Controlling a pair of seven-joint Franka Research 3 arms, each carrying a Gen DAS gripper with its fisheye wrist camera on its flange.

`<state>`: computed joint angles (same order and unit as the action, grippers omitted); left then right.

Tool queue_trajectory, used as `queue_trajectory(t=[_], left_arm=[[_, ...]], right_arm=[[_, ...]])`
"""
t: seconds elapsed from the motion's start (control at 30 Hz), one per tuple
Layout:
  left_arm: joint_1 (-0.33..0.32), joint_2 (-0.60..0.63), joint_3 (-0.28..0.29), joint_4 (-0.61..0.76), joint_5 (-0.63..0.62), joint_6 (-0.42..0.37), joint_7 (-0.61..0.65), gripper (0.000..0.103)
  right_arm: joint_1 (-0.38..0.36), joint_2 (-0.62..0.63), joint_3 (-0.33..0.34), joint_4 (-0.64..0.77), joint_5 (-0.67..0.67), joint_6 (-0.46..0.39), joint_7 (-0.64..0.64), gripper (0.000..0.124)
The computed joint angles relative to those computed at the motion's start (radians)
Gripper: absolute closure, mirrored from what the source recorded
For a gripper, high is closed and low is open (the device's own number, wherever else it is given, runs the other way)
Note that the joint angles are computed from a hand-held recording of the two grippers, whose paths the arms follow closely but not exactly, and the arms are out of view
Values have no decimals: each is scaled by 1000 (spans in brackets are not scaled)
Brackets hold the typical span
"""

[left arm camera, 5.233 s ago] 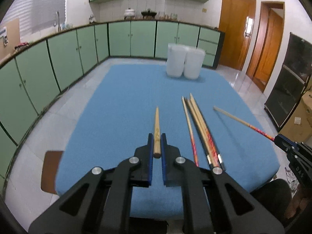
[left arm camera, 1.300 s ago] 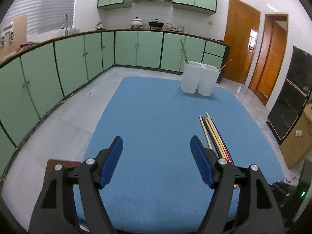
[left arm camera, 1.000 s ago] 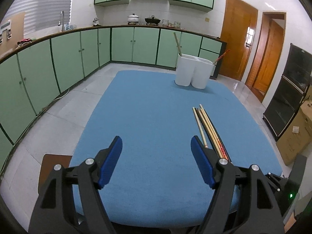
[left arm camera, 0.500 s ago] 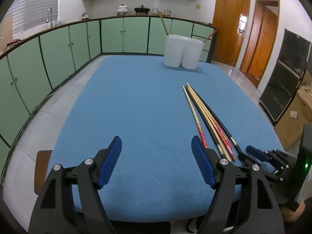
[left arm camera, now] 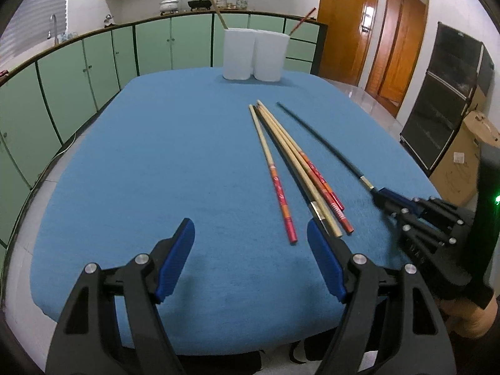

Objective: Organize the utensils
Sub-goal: 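Grasp a black chopstick with the right tool while the left tool grasps a red-patterned chopstick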

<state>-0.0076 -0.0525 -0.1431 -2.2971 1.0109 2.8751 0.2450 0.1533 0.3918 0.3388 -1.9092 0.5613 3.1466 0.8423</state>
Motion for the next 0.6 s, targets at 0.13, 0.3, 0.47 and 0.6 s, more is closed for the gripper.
queue_trajectory(t=[0.13,0.3,0.47,0.6], left_arm=[[-20,44,-10,48,21,-80,-5,31],[-56,98,1,103,34,-147,-17,33],[-81,117,15,129,118,-171,-94,59],[-91,118,21,134,184,-191,-179,98]], right_arm=[[-20,-4,4,-8,15,5,10,117],[-51,-6,38,-16,28,15,-16,117],[-53,2,45,-12,28,28,-23,117],[-40,1,34,-17,9,42,-10,116]])
